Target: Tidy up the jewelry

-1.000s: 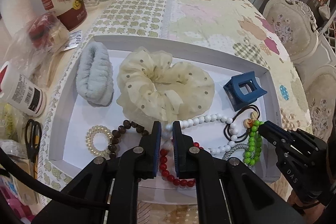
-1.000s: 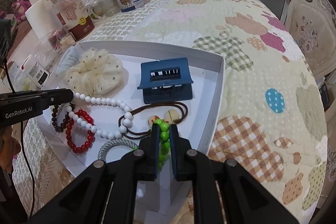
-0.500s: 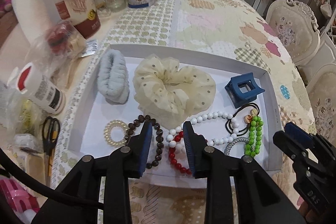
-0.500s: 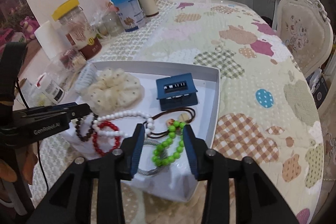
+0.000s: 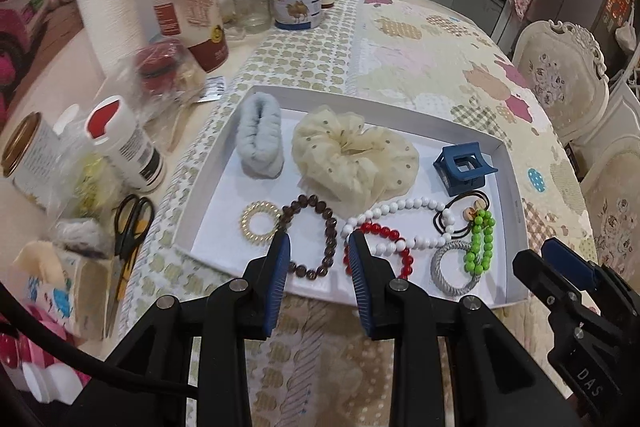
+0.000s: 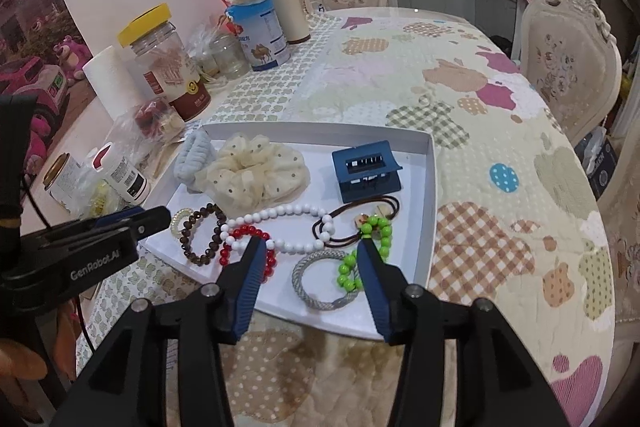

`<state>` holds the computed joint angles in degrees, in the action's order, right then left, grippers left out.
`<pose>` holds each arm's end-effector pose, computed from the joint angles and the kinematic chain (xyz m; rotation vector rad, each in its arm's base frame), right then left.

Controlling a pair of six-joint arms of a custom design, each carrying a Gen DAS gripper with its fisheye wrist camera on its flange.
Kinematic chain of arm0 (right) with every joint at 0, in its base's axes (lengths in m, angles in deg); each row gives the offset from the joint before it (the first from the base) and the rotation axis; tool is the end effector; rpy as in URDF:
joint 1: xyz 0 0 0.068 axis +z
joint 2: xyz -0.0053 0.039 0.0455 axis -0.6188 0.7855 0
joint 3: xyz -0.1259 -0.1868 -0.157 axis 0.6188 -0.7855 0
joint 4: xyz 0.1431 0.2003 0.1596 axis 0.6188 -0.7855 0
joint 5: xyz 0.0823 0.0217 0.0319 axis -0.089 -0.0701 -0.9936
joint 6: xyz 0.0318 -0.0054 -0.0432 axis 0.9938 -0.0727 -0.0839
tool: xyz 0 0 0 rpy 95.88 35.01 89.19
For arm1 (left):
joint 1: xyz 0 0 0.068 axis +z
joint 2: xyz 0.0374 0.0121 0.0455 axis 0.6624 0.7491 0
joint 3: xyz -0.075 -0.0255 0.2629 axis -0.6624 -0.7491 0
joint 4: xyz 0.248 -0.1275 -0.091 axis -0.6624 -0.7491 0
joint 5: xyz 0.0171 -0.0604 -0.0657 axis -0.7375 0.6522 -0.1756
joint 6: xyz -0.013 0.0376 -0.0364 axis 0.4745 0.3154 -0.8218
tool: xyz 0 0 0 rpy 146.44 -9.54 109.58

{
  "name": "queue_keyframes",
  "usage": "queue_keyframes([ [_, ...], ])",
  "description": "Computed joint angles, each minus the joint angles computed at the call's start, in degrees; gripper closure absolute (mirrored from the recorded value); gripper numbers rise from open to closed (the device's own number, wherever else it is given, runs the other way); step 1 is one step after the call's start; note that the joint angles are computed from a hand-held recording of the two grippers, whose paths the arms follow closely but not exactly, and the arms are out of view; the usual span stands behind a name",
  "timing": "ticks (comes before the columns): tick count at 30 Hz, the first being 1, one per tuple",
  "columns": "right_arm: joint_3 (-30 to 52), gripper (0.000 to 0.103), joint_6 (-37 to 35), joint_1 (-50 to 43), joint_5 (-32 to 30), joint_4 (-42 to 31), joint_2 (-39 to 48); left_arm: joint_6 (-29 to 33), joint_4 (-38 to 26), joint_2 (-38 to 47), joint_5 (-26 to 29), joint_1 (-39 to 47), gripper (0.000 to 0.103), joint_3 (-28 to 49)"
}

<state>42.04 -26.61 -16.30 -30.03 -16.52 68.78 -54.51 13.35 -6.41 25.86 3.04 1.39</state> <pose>0.1412 0.0488 0.2098 0.3196 2.3994 0.1762 0.2287 -0.1758 0.2235 0.3765 2.5681 -0.2028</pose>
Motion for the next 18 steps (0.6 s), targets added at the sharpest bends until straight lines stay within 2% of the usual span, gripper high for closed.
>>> queue_keyframes([
  [8, 2.6, 0.053, 7.0, 9.9, 8.0, -6.2, -2.8, -1.0, -2.9, -7.9, -3.0, -2.0, 0.079, -2.6],
  [12, 4.4, 0.048, 10.9, 15.5, 12.4, -10.1, -3.3, -1.8, -4.6, -11.7, -4.6, -3.3, 0.079, -3.3],
  [18, 6.6, 0.046, 15.5, 22.5, 17.3, -15.1, -4.3, -3.8, -7.4, -16.3, -7.2, -5.8, 0.079, -3.8],
])
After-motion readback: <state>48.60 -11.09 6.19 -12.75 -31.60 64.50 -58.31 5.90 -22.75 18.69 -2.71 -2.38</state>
